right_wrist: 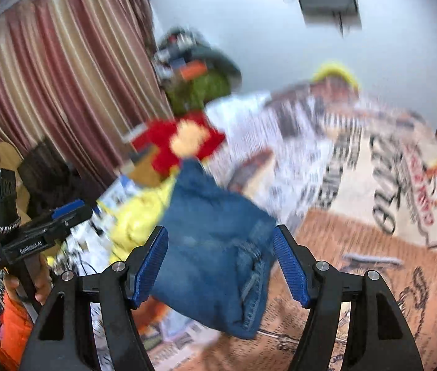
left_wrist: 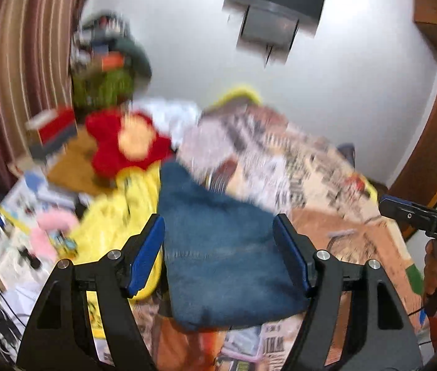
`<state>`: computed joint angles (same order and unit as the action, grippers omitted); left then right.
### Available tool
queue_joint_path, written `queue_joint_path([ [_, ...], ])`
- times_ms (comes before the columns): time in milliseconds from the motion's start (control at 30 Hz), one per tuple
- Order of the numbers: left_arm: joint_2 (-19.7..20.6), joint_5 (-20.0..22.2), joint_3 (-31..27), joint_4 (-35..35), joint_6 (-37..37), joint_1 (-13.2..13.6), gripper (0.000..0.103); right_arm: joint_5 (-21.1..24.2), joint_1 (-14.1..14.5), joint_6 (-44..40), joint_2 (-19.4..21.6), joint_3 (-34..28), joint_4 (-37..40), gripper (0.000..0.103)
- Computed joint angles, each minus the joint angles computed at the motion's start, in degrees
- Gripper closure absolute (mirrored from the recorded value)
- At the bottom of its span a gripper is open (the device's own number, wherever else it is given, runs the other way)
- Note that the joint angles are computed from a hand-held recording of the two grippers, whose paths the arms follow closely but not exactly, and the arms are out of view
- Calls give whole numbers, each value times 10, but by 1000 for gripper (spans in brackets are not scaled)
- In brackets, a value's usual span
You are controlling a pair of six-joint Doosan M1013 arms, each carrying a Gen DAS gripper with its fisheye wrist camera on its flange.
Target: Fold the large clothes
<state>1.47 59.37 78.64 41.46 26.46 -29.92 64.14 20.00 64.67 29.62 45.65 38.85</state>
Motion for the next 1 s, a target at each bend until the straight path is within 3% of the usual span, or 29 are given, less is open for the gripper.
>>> queue_joint_path([
  [200,-13,46,-10,186,-70,-89,32,-127,-2,-102,-94,112,80,35],
  [467,-8,127,-4,335,-102,-172,32,-250,7,-220,-189,235,164,35],
  [600,-6,149,1,352,-118,-188,32,-301,14,-246,-219,278,184,35],
  [700,-10,155,6,349,-134,-193,30,-298,14,-231,-227,289,177,34],
  [833,-13,161,13,356,-153,-198,12,-310,17,-201,-235,301,147,21],
  [1000,-18,161,21,355,-162,-201,5,-340,20,-178,-243,315,128,2],
])
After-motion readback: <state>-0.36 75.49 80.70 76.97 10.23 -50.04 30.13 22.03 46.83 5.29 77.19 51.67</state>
